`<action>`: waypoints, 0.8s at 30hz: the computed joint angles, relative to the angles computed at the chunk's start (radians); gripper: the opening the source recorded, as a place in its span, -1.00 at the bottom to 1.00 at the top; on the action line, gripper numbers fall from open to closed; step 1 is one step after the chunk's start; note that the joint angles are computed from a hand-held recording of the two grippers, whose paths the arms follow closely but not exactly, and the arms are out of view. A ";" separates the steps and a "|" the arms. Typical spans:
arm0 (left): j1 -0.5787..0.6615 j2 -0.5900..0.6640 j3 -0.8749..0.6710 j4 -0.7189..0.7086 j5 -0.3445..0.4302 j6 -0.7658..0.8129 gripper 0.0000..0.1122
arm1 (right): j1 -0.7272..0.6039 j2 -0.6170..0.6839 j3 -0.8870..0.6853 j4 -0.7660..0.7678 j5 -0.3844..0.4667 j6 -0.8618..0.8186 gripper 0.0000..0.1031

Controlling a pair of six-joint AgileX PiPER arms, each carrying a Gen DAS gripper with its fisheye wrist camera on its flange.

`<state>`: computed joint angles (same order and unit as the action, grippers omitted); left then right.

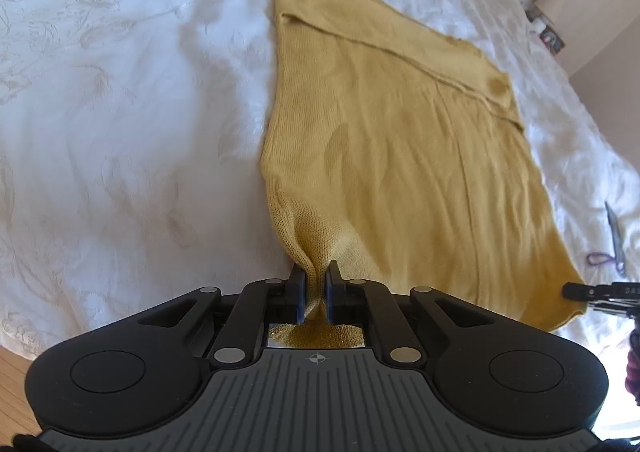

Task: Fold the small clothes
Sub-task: 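Lift the hem with both tools, fold it up onto the collar, open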

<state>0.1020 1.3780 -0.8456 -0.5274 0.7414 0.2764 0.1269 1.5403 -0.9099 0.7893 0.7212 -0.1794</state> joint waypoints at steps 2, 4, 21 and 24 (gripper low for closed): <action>0.024 0.009 -0.062 -0.030 0.020 -0.005 -0.84 | -0.012 -0.015 -0.033 0.028 -0.006 0.002 -0.75; 0.020 0.046 -0.142 -0.044 0.012 -0.028 -0.84 | -0.024 -0.014 -0.080 0.046 -0.015 0.005 -0.75; -0.013 0.737 -1.147 0.032 0.103 -0.178 -0.93 | -0.031 0.732 -1.211 -0.250 0.013 0.465 -0.75; -0.023 0.865 -1.340 0.095 0.174 -0.235 -0.93 | -0.027 0.913 -1.511 -0.357 0.139 0.590 -0.75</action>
